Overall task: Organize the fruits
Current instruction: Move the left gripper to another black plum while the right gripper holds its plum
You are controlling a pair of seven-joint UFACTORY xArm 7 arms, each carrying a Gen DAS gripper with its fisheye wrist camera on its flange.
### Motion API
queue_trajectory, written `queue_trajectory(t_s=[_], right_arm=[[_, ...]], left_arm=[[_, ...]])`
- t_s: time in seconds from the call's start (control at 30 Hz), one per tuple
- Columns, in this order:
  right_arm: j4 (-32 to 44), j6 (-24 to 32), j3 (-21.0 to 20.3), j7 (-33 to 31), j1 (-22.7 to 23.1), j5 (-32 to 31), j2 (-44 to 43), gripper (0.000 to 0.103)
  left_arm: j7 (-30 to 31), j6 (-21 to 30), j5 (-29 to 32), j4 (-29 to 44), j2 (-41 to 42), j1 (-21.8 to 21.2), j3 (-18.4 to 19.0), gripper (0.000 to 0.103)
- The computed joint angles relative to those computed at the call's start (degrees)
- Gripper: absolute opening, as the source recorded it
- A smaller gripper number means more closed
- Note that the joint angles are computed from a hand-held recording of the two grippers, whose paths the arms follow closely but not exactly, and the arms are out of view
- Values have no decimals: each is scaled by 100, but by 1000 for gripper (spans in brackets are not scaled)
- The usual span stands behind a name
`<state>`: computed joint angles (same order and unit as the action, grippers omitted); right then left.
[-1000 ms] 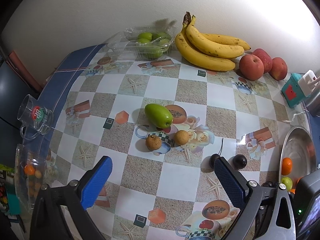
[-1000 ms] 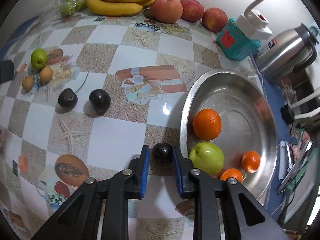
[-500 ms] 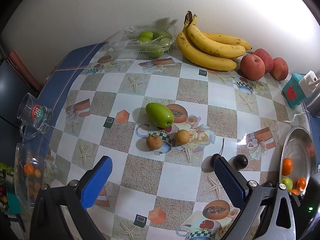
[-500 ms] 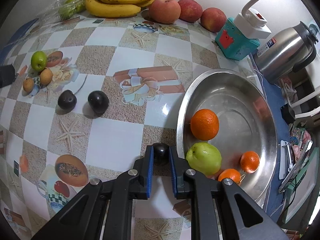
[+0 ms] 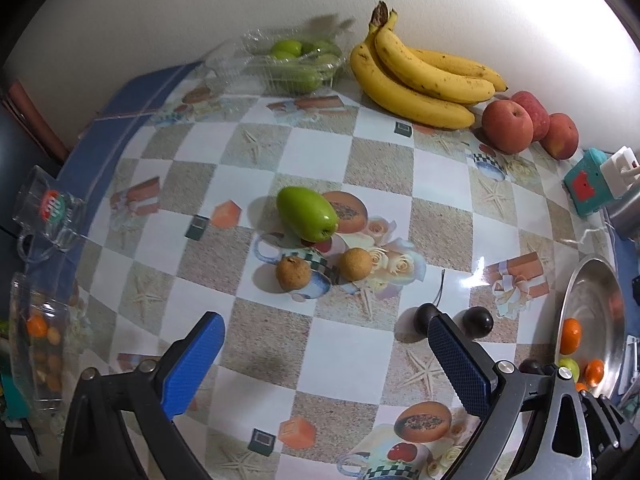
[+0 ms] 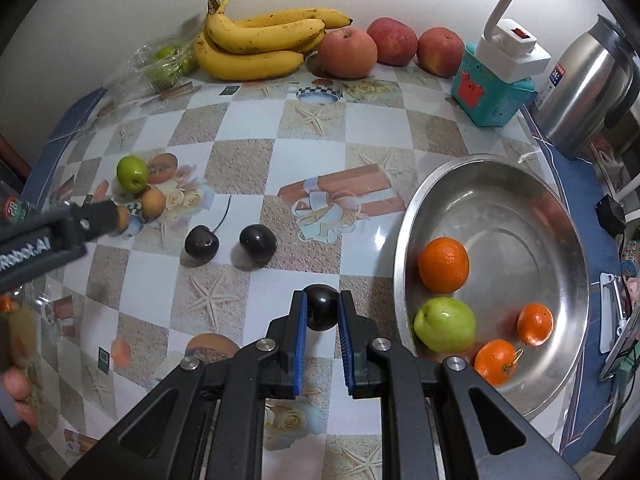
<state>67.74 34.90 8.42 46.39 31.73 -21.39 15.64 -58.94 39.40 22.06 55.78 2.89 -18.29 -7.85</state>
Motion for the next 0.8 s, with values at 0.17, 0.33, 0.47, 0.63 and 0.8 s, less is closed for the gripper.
queue_trajectory(t_s=[0.17,0.33,0.47,0.63,0.8], right_arm=[[-80,-114,-9,-47,-78,123,-53,16],[-178,-200,-5,-17,-131,160,-155,16],[-219,-247,8,-14,-162,191,-185,16],[-258,-320,19,-50,-200,254,-206,15],[-276,-354,16,-51,-213,269,-233,15]], left_arm=[[291,-496,-384,7,177,17,-2,86],[755,-752,-724,184,502,-48,-3,75],[1102,-847,-1075,288,702,-80,5,61],[1454,-1077,-1413,303,816,-90,13,52],[1628,-1138,-1414,424,955,-186,57,49]])
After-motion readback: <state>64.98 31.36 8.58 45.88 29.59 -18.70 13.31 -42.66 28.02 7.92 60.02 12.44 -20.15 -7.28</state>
